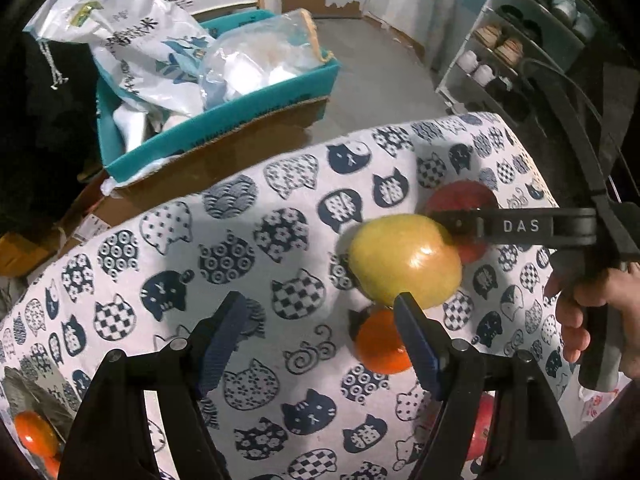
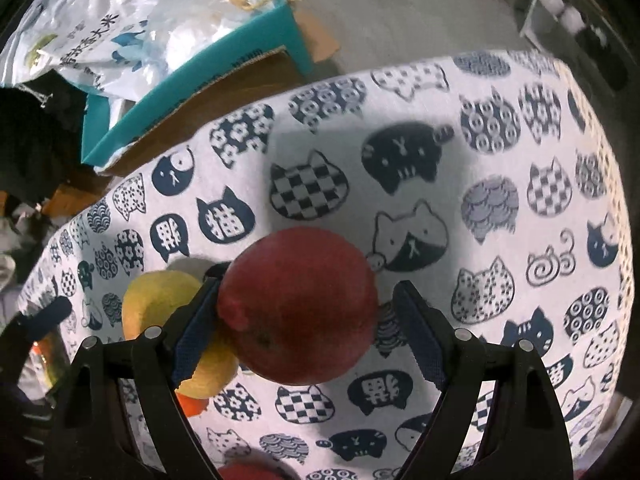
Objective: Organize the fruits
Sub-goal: 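Grasp a red apple with the right tool while the left tool grasps a tangerine, then lift the red apple and tangerine and carry them toward the bowl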
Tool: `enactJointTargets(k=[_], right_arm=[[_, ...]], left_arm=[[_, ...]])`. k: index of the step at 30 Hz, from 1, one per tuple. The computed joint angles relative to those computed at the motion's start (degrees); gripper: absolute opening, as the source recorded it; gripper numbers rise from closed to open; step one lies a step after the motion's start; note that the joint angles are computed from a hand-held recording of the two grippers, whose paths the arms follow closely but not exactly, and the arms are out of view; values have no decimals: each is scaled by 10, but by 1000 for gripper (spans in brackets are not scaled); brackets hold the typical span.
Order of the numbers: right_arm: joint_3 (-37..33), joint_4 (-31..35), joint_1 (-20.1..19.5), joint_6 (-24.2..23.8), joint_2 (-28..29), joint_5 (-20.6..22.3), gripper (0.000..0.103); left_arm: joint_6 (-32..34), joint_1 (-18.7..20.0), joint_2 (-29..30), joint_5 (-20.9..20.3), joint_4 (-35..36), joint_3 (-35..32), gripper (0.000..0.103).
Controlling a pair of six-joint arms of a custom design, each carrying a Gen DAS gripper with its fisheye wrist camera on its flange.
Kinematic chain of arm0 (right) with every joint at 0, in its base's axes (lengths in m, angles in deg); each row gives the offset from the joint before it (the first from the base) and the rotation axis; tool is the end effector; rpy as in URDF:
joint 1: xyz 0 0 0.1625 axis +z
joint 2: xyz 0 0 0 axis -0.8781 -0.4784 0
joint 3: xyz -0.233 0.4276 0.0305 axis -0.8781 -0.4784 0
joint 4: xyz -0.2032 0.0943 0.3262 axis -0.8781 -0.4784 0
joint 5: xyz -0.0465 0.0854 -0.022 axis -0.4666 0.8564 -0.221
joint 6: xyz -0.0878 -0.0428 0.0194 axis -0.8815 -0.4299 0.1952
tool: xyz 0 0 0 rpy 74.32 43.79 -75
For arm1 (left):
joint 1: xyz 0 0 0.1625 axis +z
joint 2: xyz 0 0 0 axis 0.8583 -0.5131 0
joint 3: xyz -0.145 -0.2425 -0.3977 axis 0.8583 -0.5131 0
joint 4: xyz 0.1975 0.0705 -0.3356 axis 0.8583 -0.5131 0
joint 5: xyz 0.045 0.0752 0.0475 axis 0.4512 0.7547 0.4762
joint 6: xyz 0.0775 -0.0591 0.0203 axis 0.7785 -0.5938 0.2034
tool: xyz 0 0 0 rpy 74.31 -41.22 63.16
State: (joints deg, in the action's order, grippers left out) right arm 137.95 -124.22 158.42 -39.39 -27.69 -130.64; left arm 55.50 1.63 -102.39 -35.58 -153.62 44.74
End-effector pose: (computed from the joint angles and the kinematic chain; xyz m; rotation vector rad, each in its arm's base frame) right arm 0.1772 -0.7462 0.0491 0.3206 -2.6141 0.0259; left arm -0.1334 -0.6451 0.1374 0.1486 2.4723 -0.4512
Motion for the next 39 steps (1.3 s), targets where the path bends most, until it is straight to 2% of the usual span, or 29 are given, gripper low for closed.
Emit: enactJointTargets(k=[1,11,17,26,27,31,34,37,39], right_arm=[[3,-1,0,-4,-2,1,75],[57,-75,4,-61,-19,-67,75],[88,-107,-3,-78,-44,-69,75],[128,-157,4,-117,-71,-68,75],[131,-160,4,-120,-73,-67,75],[137,-169,7,-123,-75,-63,75],[142,-173,8,-126,-79,-59,75],[149,-184,11,-133,-80,-59,75],[154,-189,13,-136,-83,-57,75]], left_arm=[[1,-1,2,-3,0,1,78],[11,-4,17,-43,-7,4,78],[9,-2,29,-56,2,0,78],[19,-2,46,-42,8,2,77],[23,-3,48,-38,8,3,76],[40,-5,55,-40,8,1,52],[52,-9,58,-29,1,4,50],[65,-18,62,1,-11,10,50],[62,-19,58,0,-14,12,50]])
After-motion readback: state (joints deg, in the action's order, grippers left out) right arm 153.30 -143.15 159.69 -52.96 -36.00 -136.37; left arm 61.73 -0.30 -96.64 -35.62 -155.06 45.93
